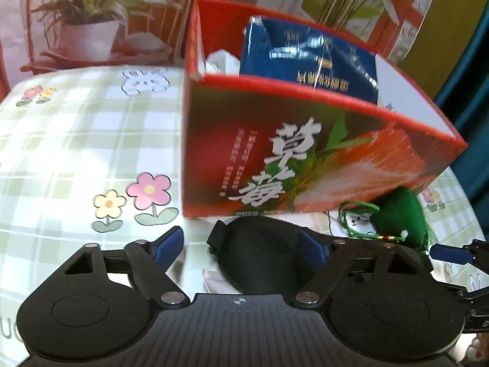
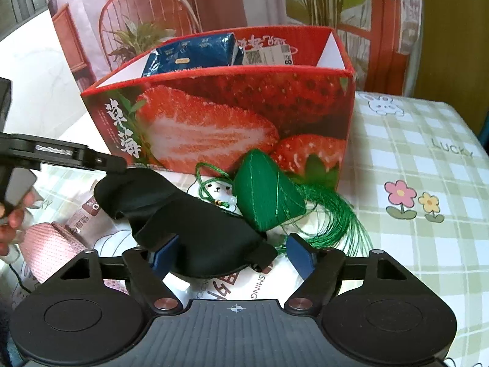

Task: Organize soft objects
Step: 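Move both grippers down to the black eye mask on the table, then close the left gripper on the eye mask while the right gripper grasps its other side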

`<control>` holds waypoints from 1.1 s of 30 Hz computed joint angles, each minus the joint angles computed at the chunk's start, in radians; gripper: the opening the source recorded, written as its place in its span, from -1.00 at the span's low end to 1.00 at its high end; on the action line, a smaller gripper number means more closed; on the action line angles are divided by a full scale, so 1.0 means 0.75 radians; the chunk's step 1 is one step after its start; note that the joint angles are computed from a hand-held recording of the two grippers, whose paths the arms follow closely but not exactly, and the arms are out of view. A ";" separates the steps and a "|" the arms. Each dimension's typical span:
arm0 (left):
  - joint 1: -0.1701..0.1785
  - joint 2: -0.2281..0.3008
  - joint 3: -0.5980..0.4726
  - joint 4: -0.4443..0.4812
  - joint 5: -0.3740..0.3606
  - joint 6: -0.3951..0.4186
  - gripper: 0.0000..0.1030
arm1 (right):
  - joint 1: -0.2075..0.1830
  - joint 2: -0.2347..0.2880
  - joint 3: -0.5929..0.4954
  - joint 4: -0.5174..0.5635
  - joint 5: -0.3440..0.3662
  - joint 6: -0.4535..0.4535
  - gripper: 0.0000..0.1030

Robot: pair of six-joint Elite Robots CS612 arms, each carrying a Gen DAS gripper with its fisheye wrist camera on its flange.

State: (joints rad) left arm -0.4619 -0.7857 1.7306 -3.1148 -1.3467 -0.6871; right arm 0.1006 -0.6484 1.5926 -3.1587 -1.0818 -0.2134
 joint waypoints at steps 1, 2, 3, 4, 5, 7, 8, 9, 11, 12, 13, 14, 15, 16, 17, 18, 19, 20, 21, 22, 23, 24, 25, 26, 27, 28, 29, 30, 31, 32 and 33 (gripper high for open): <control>0.003 0.006 -0.005 0.001 -0.015 -0.002 0.43 | -0.001 0.001 -0.002 0.006 0.003 0.001 0.36; 0.005 0.010 -0.008 -0.006 -0.029 -0.004 0.25 | -0.001 0.002 -0.002 0.009 0.006 0.001 0.36; 0.007 0.013 -0.008 -0.018 -0.042 -0.001 0.13 | -0.002 0.002 -0.002 0.012 0.008 0.001 0.36; 0.005 0.013 -0.006 -0.023 -0.041 0.004 -0.01 | -0.002 0.003 -0.003 0.015 0.010 0.001 0.36; 0.001 0.011 -0.002 -0.026 -0.025 0.017 -0.16 | -0.002 0.004 -0.003 0.016 0.012 0.001 0.36; -0.004 0.006 0.007 -0.037 -0.009 0.044 -0.55 | -0.003 0.005 -0.007 0.024 0.014 0.002 0.36; -0.006 0.004 0.011 -0.044 -0.004 0.048 -0.63 | -0.002 0.006 -0.009 0.027 0.013 0.003 0.36; -0.009 -0.001 0.020 -0.061 0.003 0.051 -0.64 | -0.001 0.007 -0.012 0.030 0.011 0.005 0.36; -0.012 -0.011 0.037 -0.093 0.015 0.060 -0.74 | 0.000 0.008 -0.016 0.033 0.008 0.010 0.36; -0.017 -0.018 0.047 -0.106 0.024 0.065 -0.76 | 0.001 0.009 -0.017 0.034 0.008 0.015 0.36; -0.021 -0.025 0.057 -0.116 0.032 0.067 -0.77 | 0.001 0.010 -0.020 0.036 0.009 0.017 0.36; -0.026 -0.034 0.069 -0.130 0.038 0.067 -0.77 | 0.000 0.011 -0.021 0.038 0.010 0.017 0.36; -0.030 -0.041 0.079 -0.144 0.043 0.065 -0.77 | 0.000 0.011 -0.022 0.040 0.011 0.018 0.36; -0.035 -0.048 0.090 -0.161 0.049 0.063 -0.77 | 0.000 0.012 -0.024 0.042 0.012 0.020 0.36; -0.040 -0.056 0.102 -0.178 0.055 0.062 -0.77 | -0.001 0.013 -0.024 0.042 0.014 0.021 0.36; -0.045 -0.068 0.118 -0.194 0.059 0.059 -0.77 | -0.001 0.014 -0.025 0.044 0.015 0.024 0.36; -0.051 -0.073 0.128 -0.210 0.063 0.054 -0.77 | -0.001 0.014 -0.026 0.045 0.016 0.026 0.36; -0.058 -0.079 0.139 -0.228 0.067 0.049 -0.77 | -0.001 0.015 -0.027 0.047 0.016 0.028 0.36; -0.064 -0.083 0.147 -0.239 0.071 0.045 -0.77 | -0.001 0.015 -0.028 0.047 0.016 0.029 0.36; -0.069 -0.088 0.156 -0.245 0.076 0.037 -0.77 | 0.000 0.015 -0.028 0.046 0.015 0.032 0.36; -0.075 -0.092 0.166 -0.252 0.081 0.031 -0.77 | 0.000 0.015 -0.028 0.044 0.014 0.035 0.36; -0.082 -0.097 0.176 -0.256 0.088 0.024 -0.77 | 0.000 0.016 -0.028 0.042 0.014 0.038 0.36; -0.088 -0.099 0.185 -0.257 0.095 0.013 -0.77 | -0.001 0.016 -0.027 0.040 0.013 0.041 0.36; -0.093 -0.100 0.192 -0.257 0.098 0.002 -0.77 | -0.001 0.016 -0.026 0.039 0.012 0.045 0.36; -0.096 -0.101 0.199 -0.257 0.101 -0.010 -0.77 | -0.002 0.016 -0.025 0.037 0.014 0.049 0.36; -0.098 -0.101 0.204 -0.254 0.102 -0.025 -0.77 | -0.003 0.015 -0.024 0.036 0.016 0.054 0.36; -0.101 -0.100 0.209 -0.255 0.102 -0.045 -0.77 | -0.005 0.014 -0.022 0.032 0.019 0.060 0.36; -0.102 -0.098 0.214 -0.257 0.102 -0.061 -0.77 | -0.006 0.014 -0.020 0.028 0.023 0.064 0.36; -0.104 -0.097 0.219 -0.259 0.102 -0.079 -0.77 | -0.008 0.013 -0.018 0.026 0.026 0.069 0.36; -0.105 -0.097 0.224 -0.260 0.102 -0.092 -0.77 | -0.009 0.012 -0.016 0.024 0.030 0.076 0.36; -0.106 -0.097 0.229 -0.263 0.102 -0.102 -0.77 | -0.011 0.011 -0.013 0.023 0.036 0.084 0.36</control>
State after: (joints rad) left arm -0.5415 -0.8581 1.9022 -3.3117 -1.2704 -0.7635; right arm 0.0925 -0.6400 1.5826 -3.1414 -1.0549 -0.1507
